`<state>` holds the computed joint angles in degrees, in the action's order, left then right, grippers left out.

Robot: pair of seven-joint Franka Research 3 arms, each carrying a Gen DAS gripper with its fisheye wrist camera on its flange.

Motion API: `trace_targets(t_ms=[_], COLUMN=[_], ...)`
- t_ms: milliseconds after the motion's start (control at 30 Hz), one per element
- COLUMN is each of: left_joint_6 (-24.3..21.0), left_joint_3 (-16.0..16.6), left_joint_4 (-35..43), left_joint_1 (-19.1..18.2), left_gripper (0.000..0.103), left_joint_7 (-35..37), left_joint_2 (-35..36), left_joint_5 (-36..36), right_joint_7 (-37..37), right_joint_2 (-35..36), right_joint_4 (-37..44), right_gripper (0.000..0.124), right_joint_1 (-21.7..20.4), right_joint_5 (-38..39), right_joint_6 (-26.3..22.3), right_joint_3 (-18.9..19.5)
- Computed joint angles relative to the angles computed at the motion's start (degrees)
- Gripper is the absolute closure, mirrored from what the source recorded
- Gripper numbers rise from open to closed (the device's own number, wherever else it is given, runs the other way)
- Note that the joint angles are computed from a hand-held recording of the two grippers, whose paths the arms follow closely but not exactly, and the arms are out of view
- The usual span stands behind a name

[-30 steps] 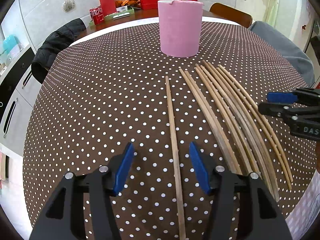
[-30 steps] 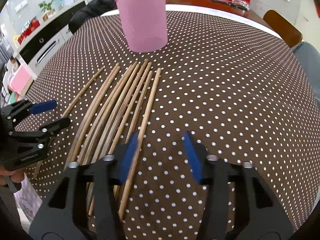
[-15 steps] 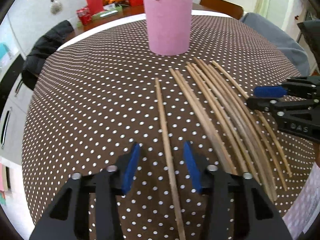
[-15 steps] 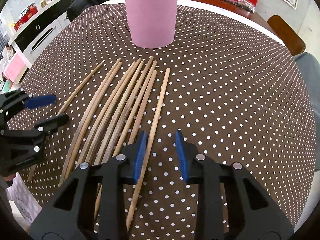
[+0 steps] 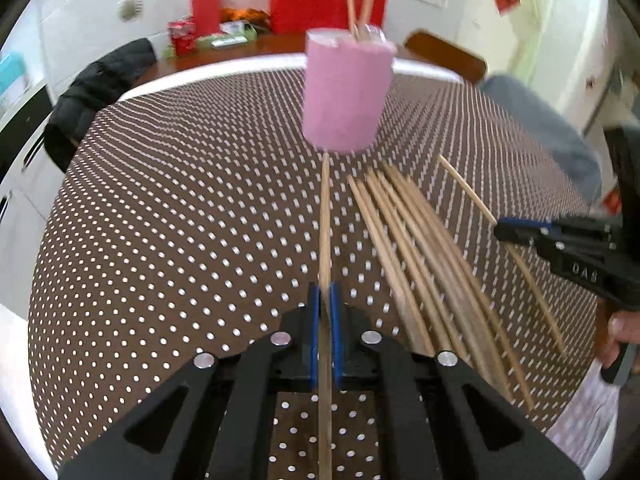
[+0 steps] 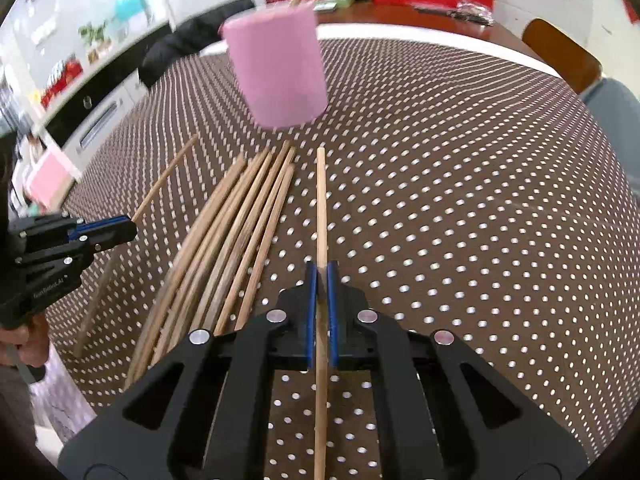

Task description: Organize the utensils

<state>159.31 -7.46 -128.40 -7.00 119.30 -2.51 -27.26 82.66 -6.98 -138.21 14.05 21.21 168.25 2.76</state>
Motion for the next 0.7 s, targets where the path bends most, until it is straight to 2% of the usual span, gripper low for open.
trace_targets(t_ms=[67,200,233,367,533,700], left_joint_6=[2.2,6.9,7.6,10.5,12.0,12.4], left_joint_3=[0.1,0.8,1.1,2.2,2.3,2.4], left_joint_4=[-0.3,-0.8,-1.2,-0.6,0.9,0.4], left_joint_1=[-0.4,-2.7,-3.2,-5.9,-7.0,-7.3], left_gripper=[0.098,0.098,0.098,0.098,0.098,0.098], left_joint_7=[1.3,8.6,10.4,17.3,21.5,24.2], left_joint_2=[-0.7,-1.9,-2.5,-3.3,-3.1,-4.2], left_joint_5=[-3.5,-13.7,-16.0,-25.0,-29.9,-33.5], right_joint_7=[-3.9,-14.3,-18.7,-30.0,-40.7,-49.4], right_joint_2=[-1.2,-3.6,-4.1,-5.1,-6.1,-7.1], right_joint_4=[-1.1,-2.4,-2.4,-1.5,-0.5,0.4], right_gripper=[0.119,0.119,0.119,0.119,0.119,0.119], right_joint_1=[1.6,6.4,9.1,14.6,17.1,16.7], right_joint_5=[5.3,17.6,22.6,35.0,46.2,54.6], right_joint_6=[2.0,6.5,7.9,10.7,11.6,11.6], right_joint_3=[-1.3,-4.7,-6.7,-10.1,-11.2,-10.6])
